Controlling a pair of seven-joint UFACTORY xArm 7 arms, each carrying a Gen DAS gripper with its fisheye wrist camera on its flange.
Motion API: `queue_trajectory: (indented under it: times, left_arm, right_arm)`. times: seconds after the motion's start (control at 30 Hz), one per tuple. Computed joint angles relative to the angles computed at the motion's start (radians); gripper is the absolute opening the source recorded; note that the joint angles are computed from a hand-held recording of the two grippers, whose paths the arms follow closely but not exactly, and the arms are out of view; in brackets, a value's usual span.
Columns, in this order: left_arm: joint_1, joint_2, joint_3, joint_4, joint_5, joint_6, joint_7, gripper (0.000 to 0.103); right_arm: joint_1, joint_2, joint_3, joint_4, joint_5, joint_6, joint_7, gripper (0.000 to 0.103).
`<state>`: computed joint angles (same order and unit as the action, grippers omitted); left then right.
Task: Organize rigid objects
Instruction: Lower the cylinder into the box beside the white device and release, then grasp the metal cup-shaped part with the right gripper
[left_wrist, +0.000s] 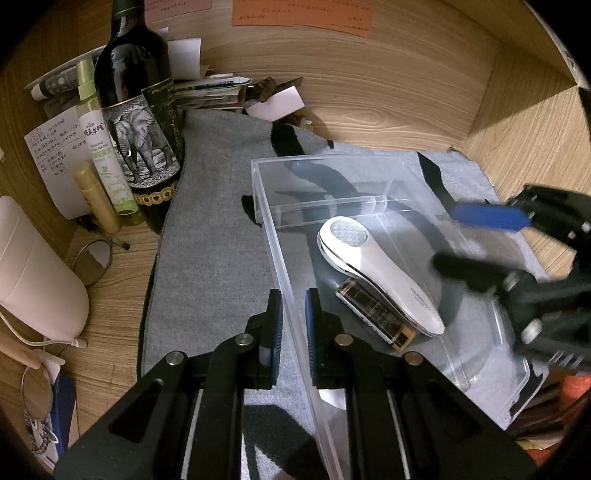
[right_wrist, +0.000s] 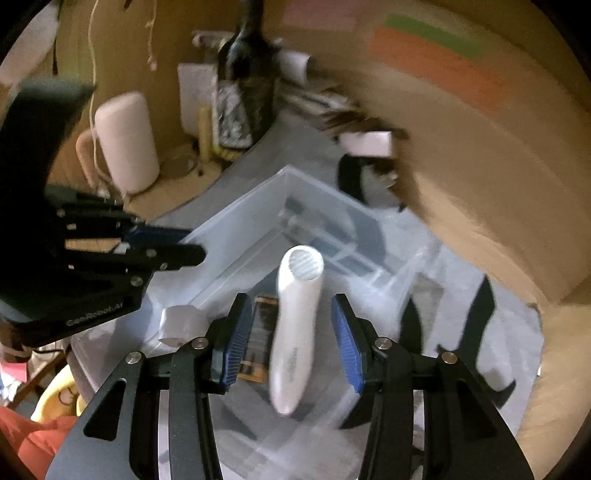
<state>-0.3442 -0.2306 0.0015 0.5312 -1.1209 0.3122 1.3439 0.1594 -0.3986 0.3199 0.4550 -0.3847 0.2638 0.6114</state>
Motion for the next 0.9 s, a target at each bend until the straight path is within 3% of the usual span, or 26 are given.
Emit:
queue_trajectory:
  times: [0.3,0.53,0.7,0.9]
  left_arm:
    - [0.000,0.000,-0.001,0.000,-0.003,-0.001,0.004,0.011]
    - [0.000,0.000,-0.001,0.000,-0.001,-0.002,0.003,0.011]
    - [0.000,0.000,-0.001,0.000,-0.001,-0.002,0.001,0.011]
    - [0.001,0.000,0.000,0.001,-0.002,0.000,0.005,0.011]
  right_arm:
    - [-0.083,-0.260,-0.002,-0.116,0.014,0.060,0.057,0.049]
    - [-0.102,-0.476,-0.016,-0.244,0.067,0.189,0.098,0.050]
    - [-0.068,-0.597,-0.026,-0.328,0.109,0.290,0.139,0.050]
    - [0.040,-0.725,-0.048,-0.435,0.184,0.401,0.212,0.050]
